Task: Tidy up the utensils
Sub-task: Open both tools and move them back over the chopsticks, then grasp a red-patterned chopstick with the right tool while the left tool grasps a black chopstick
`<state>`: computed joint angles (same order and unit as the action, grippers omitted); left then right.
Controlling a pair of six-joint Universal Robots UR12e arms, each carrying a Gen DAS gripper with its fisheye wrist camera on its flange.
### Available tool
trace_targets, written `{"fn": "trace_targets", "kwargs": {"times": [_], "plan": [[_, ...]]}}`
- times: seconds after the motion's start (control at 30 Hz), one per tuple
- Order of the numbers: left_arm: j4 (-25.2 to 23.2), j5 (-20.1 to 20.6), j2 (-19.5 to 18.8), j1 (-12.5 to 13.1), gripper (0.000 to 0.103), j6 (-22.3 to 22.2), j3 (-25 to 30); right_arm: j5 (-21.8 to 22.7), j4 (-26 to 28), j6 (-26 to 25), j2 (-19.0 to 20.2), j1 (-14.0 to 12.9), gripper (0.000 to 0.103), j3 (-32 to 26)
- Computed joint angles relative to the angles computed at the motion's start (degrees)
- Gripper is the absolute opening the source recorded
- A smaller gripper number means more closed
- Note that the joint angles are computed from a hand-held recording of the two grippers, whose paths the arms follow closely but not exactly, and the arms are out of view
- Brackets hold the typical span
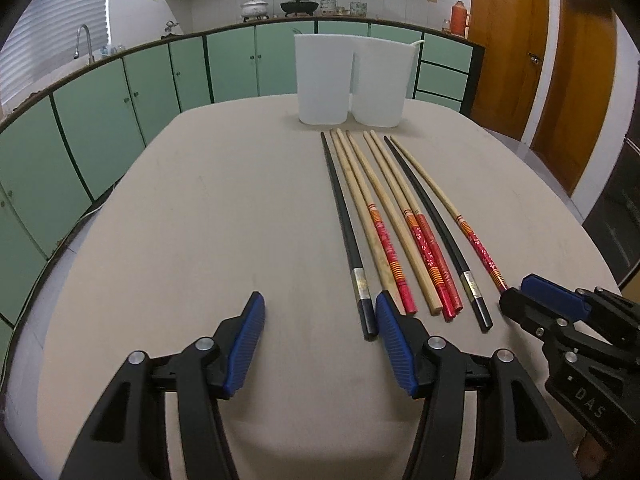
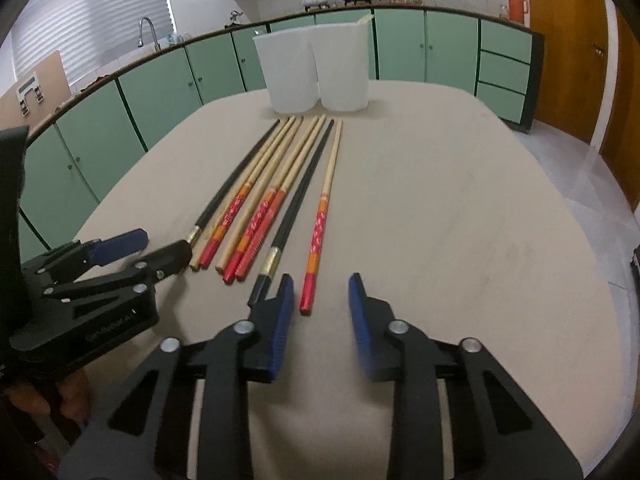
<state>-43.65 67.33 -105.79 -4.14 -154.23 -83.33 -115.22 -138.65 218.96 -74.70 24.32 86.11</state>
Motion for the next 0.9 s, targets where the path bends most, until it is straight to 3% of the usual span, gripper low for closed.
{"fn": "trace_targets", "kwargs": {"times": [0.07,0.2,0.33,0.43,0.9], "plan": [[-0.04,-0.06,-0.03,0.02,0.055,-0.09,0.03,-0.50,0.31,-0.11,0.15,0.09,0.023,-0.19],[-0.04,0.37,-0.14,0.19,0.043,-1.25,0.30,-1.87,1.38,0.29,-0.01,-0.02,0.008,0.01],[-0.09,0.85,-0.07,0.15,0.043,-1.41,0.27,-1.21,1.08,1.80,-0.93,-0.54,0.009,1.07],[-0.48,0.67,0.03,0.15,0.044,-1.11,0.25,0.44,-0.48,1.29,-1.40,-0.68,0.018,1.88],[-0.99,0.52,0.05,0.24,0.044,-1.33,0.40,2.07,-2.59,1.68,-2.46,-1.31,0.016,3.56]]}}
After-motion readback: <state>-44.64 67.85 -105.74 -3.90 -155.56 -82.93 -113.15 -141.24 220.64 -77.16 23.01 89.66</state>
